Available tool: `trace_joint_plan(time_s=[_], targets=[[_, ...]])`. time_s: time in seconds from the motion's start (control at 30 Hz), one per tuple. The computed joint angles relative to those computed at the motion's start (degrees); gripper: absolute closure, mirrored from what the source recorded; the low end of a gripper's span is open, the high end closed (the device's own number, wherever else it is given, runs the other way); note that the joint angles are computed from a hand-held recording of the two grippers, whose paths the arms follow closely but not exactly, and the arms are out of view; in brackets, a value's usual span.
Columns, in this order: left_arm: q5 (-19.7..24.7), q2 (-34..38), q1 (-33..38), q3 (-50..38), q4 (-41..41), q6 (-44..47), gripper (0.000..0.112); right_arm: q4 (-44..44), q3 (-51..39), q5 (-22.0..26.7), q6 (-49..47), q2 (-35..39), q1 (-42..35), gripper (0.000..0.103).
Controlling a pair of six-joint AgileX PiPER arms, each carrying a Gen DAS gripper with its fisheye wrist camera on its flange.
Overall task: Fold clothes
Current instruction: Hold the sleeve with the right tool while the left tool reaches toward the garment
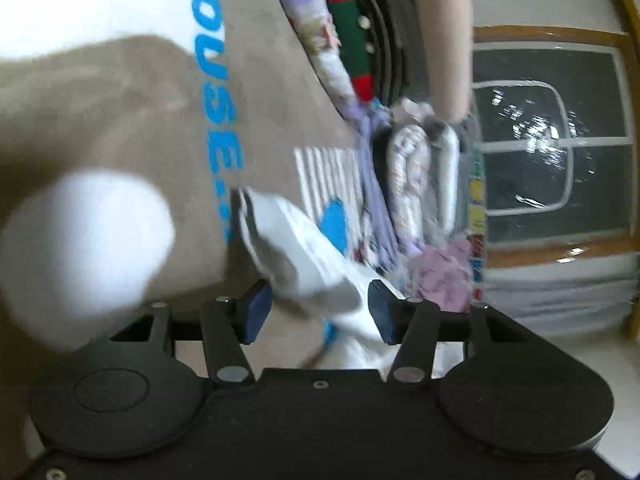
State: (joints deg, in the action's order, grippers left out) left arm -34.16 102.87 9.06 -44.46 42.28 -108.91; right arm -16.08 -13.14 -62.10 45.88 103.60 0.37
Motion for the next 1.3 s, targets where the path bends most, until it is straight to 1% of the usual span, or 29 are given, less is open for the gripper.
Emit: trace_joint_plan(time_s=[0.03,0.07,0.2,0.27,0.4,0.43,0.47,0.57,0.63,0.73,0.8,0.97,1.1,1.13,1.17,1.2,1.23,1.27,1.3], targets=[[1.8,0.65,0.0,-1.66,0.48,0.76,0.067,0.17,0.01,0.13,-0.27,-0.07,0.11,0.049],[3.58,1.33,0.0,-3.34,0.98,1.52,0.078,0.42,0.03,0.31,-0.53,-0.18,0.3,0.049],[7.59,2.16,-0.32,-7.77,-1.94,13.49,0.091,1.4,0.05,0.84,-1.78,-0.43,1.0,0.049],[8.95,2.73,-0.25,-10.55,-2.45,19.3,0.093,2.34,-0.06,1.0,-2.67,-0.35,1.71,0.049],[5.7,5.59,0.86,-15.17,-2.27,27.12,0.095,4.12,-0.23,1.01,-4.35,-0.02,2.94,0.049],[5.45,6.12,0.9,-16.45,-2.08,29.52,0.1,4.46,-0.26,0.99,-4.75,0.04,3.17,0.048],[5.31,6.65,0.95,-17.84,-1.72,31.88,0.102,4.81,-0.3,0.93,-5.18,0.13,3.41,0.048],[3.89,7.89,1.13,-21.06,-0.78,38.23,0.105,6.06,-0.36,0.51,-6.41,0.55,4.3,0.046],[4.07,9.03,0.78,-23.77,-1.71,44.23,0.107,7.01,-0.49,0.4,-6.95,0.69,5.02,0.044],[4.95,11.83,0.85,-28.32,-2.22,49.37,0.108,8.6,-0.93,0.58,-7.87,0.83,6.2,0.042],[6.64,13.74,0.91,-31.0,-3.75,53.26,0.108,9.49,-1.16,0.46,-8.51,1.07,6.83,0.041],[7.2,19.4,2.5,-37.9,-4.01,57.88,0.108,10.96,-1.31,-0.5,-10.0,1.87,7.78,0.041],[13.21,21.83,1.06,-41.92,-8.46,67.95,0.108,12.7,-1.83,-0.51,-11.37,2.34,9.0,0.04],[15.66,22.45,0.46,-42.94,-11.81,71.87,0.108,13.28,-2.01,-0.41,-11.95,2.4,9.45,0.039],[18.24,23.13,-0.22,-44.02,-16.84,77.31,0.108,13.64,-2.19,-0.27,-12.55,2.46,9.71,0.039],[21.88,24.01,-0.69,-45.8,-19.95,80.62,0.108,13.99,-2.37,-0.15,-13.11,2.52,9.97,0.038],[26.86,25.05,-1.05,-48.17,-20.77,81.69,0.108,14.34,-2.53,-0.11,-13.57,2.61,10.25,0.037],[31.77,26.09,-1.31,-50.62,-19.48,80.73,0.108,14.7,-2.66,-0.08,-13.94,2.67,10.52,0.036],[35.91,26.89,-1.58,-52.69,-16.38,77.47,0.108,15.05,-2.79,0.05,-14.29,2.68,10.78,0.035]])
